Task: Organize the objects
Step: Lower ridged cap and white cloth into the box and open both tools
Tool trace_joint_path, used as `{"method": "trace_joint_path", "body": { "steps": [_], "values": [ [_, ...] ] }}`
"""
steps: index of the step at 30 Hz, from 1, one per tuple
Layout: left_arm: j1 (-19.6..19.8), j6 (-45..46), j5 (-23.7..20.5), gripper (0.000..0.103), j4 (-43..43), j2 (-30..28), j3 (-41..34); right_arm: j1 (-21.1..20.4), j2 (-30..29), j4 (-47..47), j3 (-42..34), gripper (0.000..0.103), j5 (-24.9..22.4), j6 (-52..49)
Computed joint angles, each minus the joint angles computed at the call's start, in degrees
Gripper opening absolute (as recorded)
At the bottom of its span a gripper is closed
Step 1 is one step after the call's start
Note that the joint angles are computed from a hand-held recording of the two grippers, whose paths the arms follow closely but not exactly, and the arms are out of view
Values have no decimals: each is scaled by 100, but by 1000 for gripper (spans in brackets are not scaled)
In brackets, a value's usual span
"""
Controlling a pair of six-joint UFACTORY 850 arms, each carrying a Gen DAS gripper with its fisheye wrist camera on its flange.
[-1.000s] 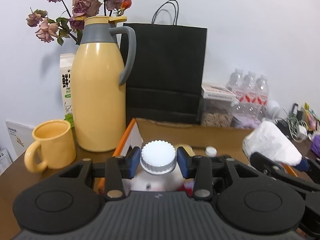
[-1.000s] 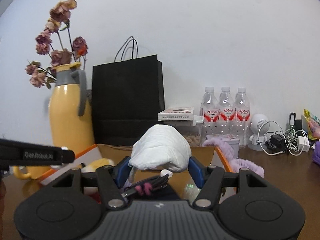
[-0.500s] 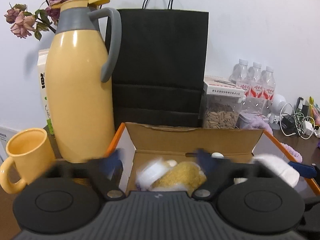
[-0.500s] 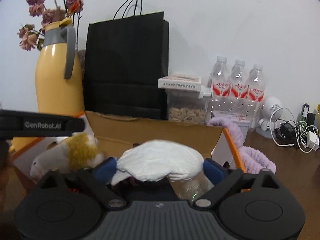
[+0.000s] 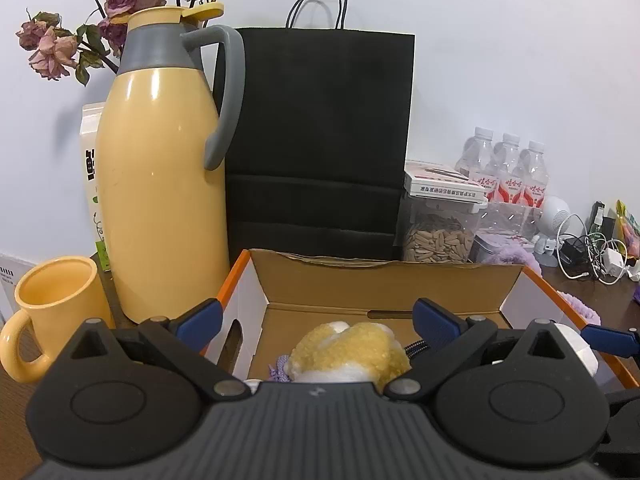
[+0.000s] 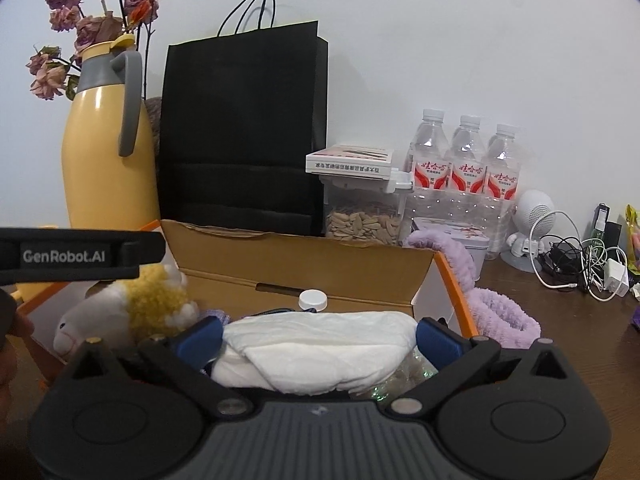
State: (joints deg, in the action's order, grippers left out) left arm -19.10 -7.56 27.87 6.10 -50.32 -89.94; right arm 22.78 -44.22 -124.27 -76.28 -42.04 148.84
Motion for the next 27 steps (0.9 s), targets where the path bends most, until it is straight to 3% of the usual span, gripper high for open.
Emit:
{"method": "trace_joint_path", "body": {
  "steps": [20,22,24,25,26,27],
  "values": [
    [-20,105,313,103,-80,245,390,0,95,-196,147,103,-233,195],
    [-20,117,326,103,-93,259,418,9,111,-309,200,98,-324,292],
    [-15,144,349,103,-120,284,468,25,142,-390,251,68,-404,344],
    [-11,157,358,103,-137,294,490,28,154,-370,254,62,-406,350],
    [-9,164,365,103,-147,307,512,16,167,-364,254,61,-358,363],
    [-6,166,374,103,-154,320,536,3,175,-386,259,66,-314,401]
  ]
}}
